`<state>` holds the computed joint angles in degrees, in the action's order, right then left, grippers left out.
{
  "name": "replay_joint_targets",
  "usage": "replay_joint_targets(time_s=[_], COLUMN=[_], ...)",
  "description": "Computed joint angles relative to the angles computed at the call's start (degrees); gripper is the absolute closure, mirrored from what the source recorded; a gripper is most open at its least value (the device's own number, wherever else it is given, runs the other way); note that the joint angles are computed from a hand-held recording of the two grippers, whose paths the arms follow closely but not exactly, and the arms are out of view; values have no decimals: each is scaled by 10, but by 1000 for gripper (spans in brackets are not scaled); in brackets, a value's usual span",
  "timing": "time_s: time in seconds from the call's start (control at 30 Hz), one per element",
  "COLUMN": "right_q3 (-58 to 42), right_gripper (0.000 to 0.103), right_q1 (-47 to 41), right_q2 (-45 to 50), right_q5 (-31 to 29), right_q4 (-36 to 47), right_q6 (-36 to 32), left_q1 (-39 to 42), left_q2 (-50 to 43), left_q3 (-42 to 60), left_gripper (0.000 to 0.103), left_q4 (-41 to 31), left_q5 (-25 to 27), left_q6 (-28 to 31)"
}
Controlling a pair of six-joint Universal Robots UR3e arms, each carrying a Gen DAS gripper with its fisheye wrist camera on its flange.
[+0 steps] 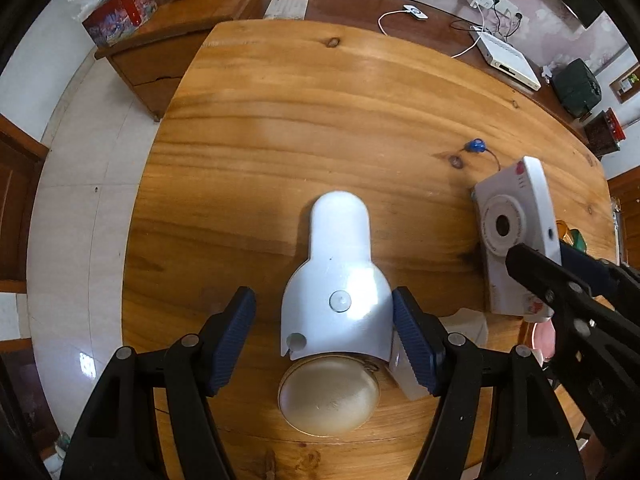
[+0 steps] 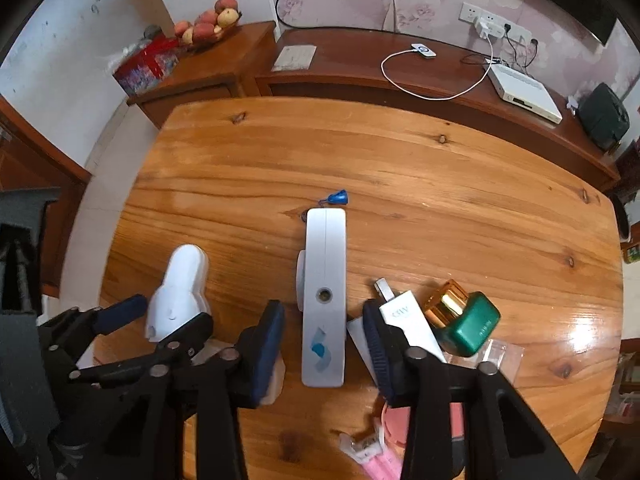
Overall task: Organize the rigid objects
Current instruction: 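Grasp the white lens toy with the right tool while the left tool grasps the white stand, then carry the white lens toy and white stand into the tray and release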
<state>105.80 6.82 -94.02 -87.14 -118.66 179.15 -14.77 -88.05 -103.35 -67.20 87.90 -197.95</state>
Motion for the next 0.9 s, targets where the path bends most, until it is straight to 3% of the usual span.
replay_joint_targets(time_s=[0.03, 0.3, 0.37, 0.4, 0.67, 0.9], right_q3=[-3, -7, 5, 12, 49, 49], right_gripper=[75, 78, 78, 78, 79, 79], right_q1=[5, 27, 25, 20, -30, -88], right_q2=[11, 42, 34, 27, -53, -165], right_q5=[-6, -30, -26, -19, 31, 71], right_q4=[-2, -22, -32, -33, -11, 71], right_q6=[4, 7, 6, 3, -18, -51], left_q1=[0, -38, -41, -43, -50, -77], left_q2=[1, -32, -32, -29, -6, 63], left_q3=[-1, 31, 31, 28, 26, 85], left_gripper=[30, 31, 37, 44, 45, 45], left_q4=[2, -12, -11, -4, 8, -60], left_q5=[1, 49, 52, 52, 62, 68], left_q6=[1, -4, -5, -2, -11, -32])
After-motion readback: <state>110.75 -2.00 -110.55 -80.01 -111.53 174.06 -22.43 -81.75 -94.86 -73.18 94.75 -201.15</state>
